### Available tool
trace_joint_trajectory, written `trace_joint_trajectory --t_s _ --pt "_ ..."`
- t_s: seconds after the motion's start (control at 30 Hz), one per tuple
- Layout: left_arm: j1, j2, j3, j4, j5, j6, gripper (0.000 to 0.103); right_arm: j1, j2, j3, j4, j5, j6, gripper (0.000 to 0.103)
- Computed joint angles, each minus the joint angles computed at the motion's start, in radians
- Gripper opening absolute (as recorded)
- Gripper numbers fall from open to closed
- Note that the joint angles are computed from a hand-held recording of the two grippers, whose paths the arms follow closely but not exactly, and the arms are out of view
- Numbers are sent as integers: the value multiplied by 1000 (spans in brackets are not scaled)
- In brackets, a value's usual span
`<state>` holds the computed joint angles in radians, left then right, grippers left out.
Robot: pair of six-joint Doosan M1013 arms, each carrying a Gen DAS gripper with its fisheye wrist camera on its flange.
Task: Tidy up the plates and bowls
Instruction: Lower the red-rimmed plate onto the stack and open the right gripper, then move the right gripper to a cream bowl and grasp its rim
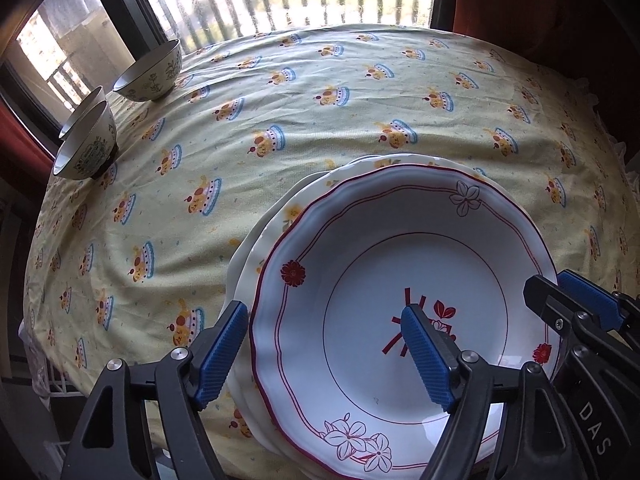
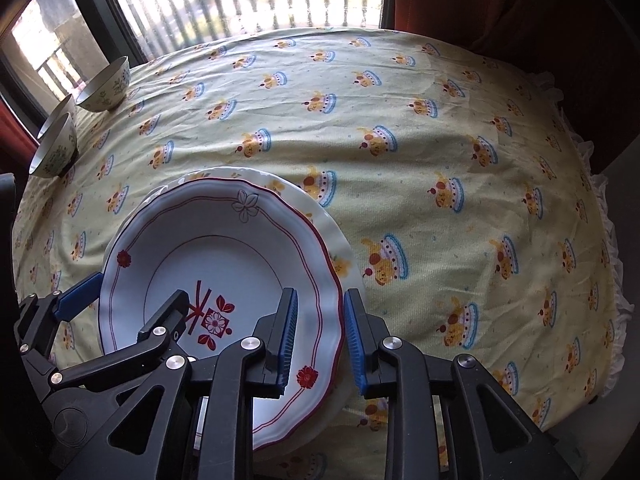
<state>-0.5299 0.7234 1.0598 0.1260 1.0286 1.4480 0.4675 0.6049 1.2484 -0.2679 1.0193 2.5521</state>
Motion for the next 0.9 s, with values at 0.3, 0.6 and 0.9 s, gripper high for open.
trace_joint_trajectory --t_s 0.3,0.6,0.9 --pt "32 -15 7 -19 -7 -3 88 -3 -1 -6 32 -35 39 52" --pt "81 -21 -1 -110 -27 175 93 36 46 -105 -31 15 109 69" --pt "156 -3 -56 -222 -15 369 93 90 156 -327 -113 169 195 78"
